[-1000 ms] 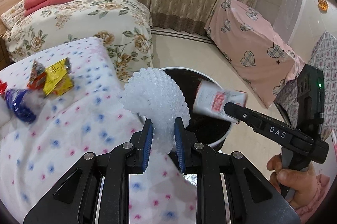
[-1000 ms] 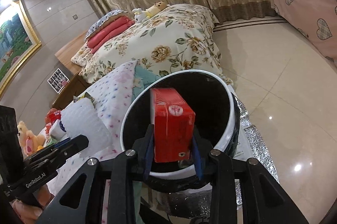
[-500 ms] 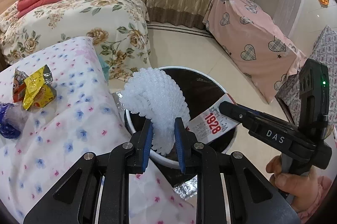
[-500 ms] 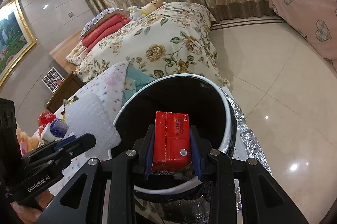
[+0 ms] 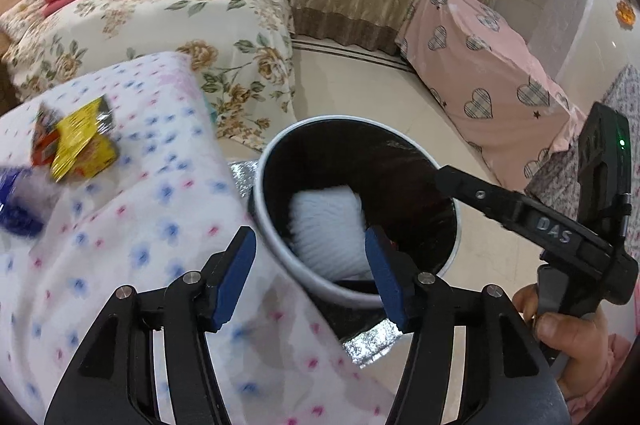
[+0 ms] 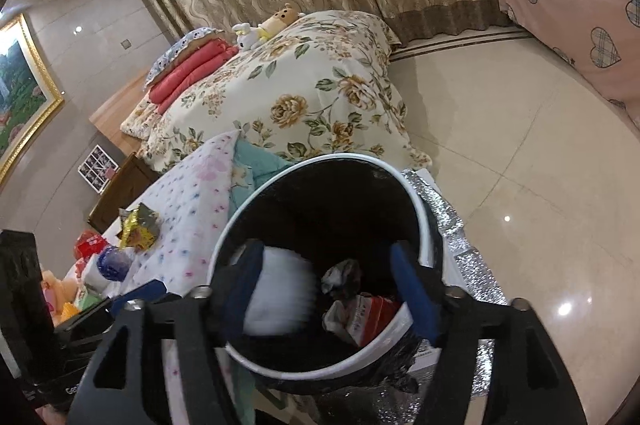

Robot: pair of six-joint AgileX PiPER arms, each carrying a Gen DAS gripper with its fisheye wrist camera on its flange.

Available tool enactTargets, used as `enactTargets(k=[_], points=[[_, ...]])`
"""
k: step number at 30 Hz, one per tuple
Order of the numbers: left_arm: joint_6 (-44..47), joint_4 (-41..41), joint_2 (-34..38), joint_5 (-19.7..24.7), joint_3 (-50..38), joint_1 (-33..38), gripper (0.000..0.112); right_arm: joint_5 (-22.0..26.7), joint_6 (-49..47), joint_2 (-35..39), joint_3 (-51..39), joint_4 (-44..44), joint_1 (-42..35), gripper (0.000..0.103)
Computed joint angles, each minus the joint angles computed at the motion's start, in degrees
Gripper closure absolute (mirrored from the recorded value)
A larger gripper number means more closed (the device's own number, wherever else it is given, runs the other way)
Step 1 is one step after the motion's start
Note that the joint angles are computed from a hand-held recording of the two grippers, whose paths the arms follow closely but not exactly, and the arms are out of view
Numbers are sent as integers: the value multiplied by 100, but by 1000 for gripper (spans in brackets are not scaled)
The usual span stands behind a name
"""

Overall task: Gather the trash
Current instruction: 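Open both tools to drop the foam net and carton into the bin, then grasp the blue wrapper with the left tool while the right tool grasps the yellow snack bag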

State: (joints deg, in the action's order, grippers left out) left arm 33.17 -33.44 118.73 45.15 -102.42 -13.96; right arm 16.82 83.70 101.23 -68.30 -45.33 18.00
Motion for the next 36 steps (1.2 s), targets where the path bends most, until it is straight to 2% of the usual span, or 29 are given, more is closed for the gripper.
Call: enactTargets(k=[6, 12, 28, 36], points=[[313, -421, -483, -309, 861, 421, 48, 3, -59, 30, -161, 90, 265, 19], [494, -685, -829, -525, 1500, 919, 45, 62, -380, 236, -565, 329, 613, 15], [1006, -1249, -1260, -865, 2538, 2364, 44, 302, -2695, 1281, -2106, 2321, 1337, 13], [1183, -1377, -1290, -907, 2678, 2722, 44, 651, -3579, 1830, -2985, 3011, 1558, 13]])
